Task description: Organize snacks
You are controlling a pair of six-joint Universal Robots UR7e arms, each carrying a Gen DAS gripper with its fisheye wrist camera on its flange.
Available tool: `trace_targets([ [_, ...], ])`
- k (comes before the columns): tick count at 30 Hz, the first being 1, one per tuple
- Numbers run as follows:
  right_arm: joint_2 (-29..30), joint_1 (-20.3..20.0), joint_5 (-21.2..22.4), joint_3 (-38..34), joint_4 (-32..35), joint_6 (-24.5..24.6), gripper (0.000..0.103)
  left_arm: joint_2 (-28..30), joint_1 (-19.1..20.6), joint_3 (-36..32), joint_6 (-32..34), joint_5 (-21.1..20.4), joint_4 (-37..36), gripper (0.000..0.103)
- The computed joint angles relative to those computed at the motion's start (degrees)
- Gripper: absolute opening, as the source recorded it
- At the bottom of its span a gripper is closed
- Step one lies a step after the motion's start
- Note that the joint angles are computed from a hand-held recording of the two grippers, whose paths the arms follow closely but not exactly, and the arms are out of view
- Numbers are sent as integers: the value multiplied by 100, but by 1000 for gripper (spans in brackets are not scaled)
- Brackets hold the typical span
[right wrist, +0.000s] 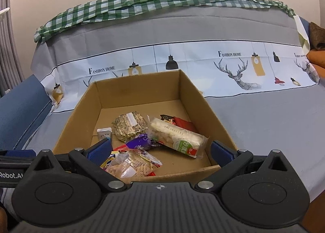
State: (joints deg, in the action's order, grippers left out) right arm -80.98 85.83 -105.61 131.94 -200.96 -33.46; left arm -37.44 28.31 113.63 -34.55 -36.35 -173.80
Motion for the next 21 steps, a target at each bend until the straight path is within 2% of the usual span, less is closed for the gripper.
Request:
trace_targets([
  [21, 158, 57, -113, -16, -198, -126, 102, 59, 5, -9, 133, 27, -212, 103],
])
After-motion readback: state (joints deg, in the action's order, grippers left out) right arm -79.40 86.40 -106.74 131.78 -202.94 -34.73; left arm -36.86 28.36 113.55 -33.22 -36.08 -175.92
